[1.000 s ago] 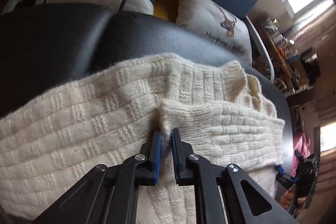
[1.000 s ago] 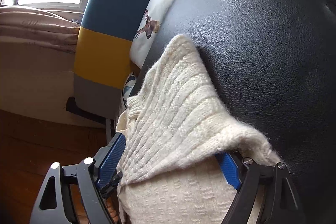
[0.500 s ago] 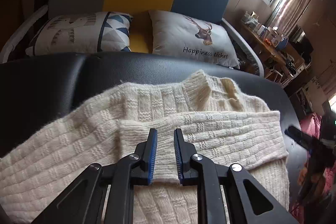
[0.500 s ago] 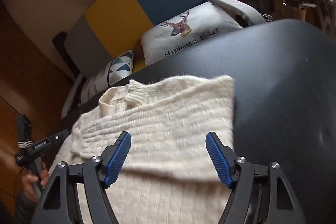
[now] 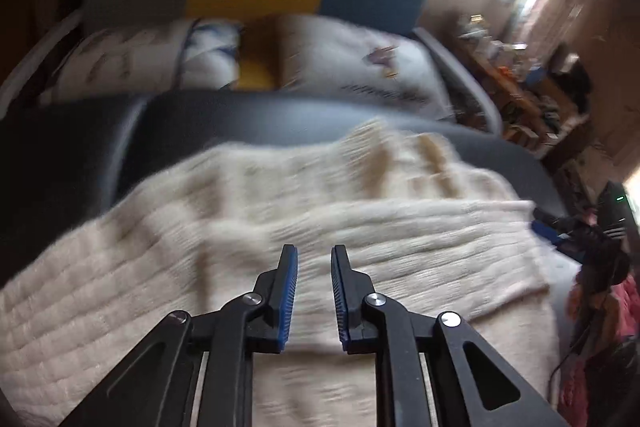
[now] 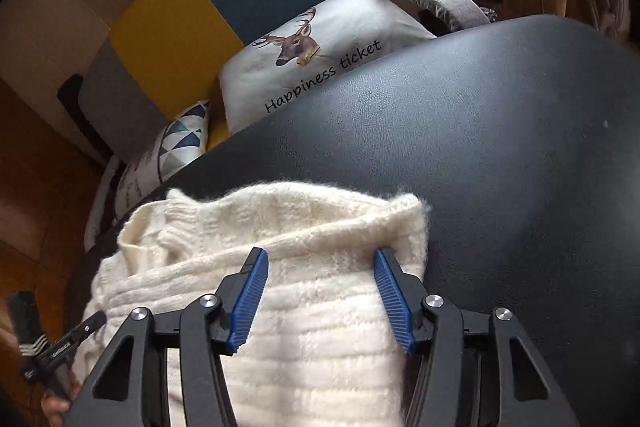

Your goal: Fold clothes

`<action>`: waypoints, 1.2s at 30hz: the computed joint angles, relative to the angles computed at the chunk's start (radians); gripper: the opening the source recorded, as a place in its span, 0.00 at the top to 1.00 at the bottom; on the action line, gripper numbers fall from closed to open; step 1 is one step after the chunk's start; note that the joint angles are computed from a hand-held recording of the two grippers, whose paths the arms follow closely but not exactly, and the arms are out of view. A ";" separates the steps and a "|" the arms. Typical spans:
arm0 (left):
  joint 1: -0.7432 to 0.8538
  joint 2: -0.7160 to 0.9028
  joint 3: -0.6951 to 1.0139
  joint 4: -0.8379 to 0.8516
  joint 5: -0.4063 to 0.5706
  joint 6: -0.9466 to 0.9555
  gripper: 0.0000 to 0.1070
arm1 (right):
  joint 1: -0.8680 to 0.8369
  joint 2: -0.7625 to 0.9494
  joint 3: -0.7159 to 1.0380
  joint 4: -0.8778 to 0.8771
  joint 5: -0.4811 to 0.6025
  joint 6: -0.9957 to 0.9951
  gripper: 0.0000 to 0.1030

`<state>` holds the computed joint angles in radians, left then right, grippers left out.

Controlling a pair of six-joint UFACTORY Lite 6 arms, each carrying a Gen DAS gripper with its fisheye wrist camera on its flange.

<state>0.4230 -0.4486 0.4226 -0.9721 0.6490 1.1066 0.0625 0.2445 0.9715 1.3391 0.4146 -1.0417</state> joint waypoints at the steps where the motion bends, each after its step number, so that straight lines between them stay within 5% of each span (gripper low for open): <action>1: -0.052 -0.012 0.018 -0.010 0.021 -0.014 0.83 | -0.018 -0.042 -0.040 0.026 0.039 -0.023 0.44; 6: -0.524 0.141 0.188 -0.056 -0.103 -0.148 0.82 | -0.166 -0.312 -0.351 0.148 0.243 -0.169 0.43; 12: -0.873 0.523 0.507 -0.021 -0.241 -0.277 0.82 | -0.056 -0.515 -0.504 0.060 0.116 -0.239 0.43; 17: -0.951 0.765 0.735 0.070 -0.220 -0.369 0.82 | -0.002 -0.420 -0.462 0.107 0.047 -0.350 0.43; 23: -1.004 0.956 0.896 0.185 -0.222 -0.487 0.82 | -0.067 -0.378 -0.474 0.129 0.108 -0.410 0.44; 30: -0.998 0.971 0.849 0.139 -0.302 -0.492 0.83 | -0.070 -0.375 -0.490 0.141 0.099 -0.438 0.44; 36: -1.001 0.947 0.770 -0.089 -0.383 -0.352 0.85 | 0.035 -0.385 -0.484 0.069 -0.033 -0.347 0.44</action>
<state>-0.5783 0.4985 1.1930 -1.0616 0.2660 0.7544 0.0972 -0.1408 0.4875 1.4078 0.3819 -1.3885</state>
